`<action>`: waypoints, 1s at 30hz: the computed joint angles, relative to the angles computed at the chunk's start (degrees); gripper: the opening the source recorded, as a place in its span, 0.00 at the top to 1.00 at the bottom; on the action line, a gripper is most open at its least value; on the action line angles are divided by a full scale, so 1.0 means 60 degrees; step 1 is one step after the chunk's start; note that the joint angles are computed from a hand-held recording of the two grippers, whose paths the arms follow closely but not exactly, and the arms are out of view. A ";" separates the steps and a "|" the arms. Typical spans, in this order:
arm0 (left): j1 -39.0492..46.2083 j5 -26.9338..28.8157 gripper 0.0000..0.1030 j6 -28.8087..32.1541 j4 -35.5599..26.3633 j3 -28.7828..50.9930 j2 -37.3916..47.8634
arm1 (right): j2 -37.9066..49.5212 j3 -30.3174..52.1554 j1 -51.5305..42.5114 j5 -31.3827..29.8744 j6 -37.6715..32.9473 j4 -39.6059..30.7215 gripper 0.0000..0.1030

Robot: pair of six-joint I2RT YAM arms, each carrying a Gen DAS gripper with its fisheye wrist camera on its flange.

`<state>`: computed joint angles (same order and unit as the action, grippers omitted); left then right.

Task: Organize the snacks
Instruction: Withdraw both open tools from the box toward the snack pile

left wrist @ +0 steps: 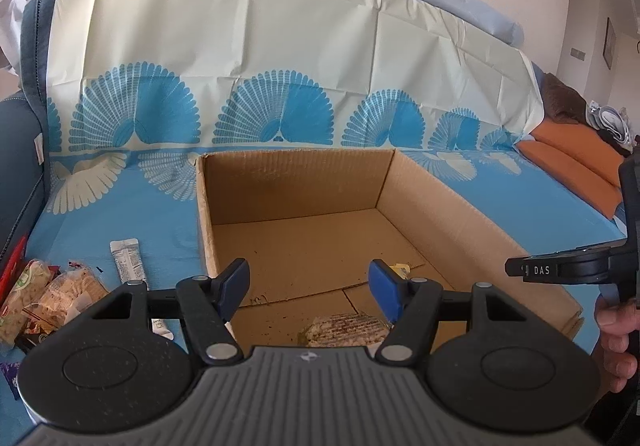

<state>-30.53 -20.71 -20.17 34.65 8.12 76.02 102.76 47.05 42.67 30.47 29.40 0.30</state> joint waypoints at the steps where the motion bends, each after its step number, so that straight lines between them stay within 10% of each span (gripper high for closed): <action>1: -0.0024 -0.0007 0.31 0.0024 0.0045 -0.0042 -0.0068 | -0.0017 -0.0014 -0.0007 -0.0022 0.0016 0.0021 0.82; 10: -0.0348 -0.0237 0.34 0.0505 -0.0418 -0.0703 -0.2003 | -0.0298 -0.0229 0.0545 0.0770 -0.0074 0.0557 0.60; 15: -0.0535 -0.0407 0.61 0.1013 -0.1784 -0.0987 -0.3700 | -0.0453 -0.0297 0.1267 0.1321 -0.0094 0.1126 0.53; 23: 0.2400 0.2231 0.74 0.2848 -0.5933 -0.0811 -0.7877 | -0.0253 -0.0034 0.2641 0.1616 0.0121 0.2151 0.53; 30: 0.8676 0.6252 0.74 0.5274 -0.5017 -0.1084 -0.6217 | 0.0653 0.0719 0.3732 0.1074 -0.0671 0.3497 0.66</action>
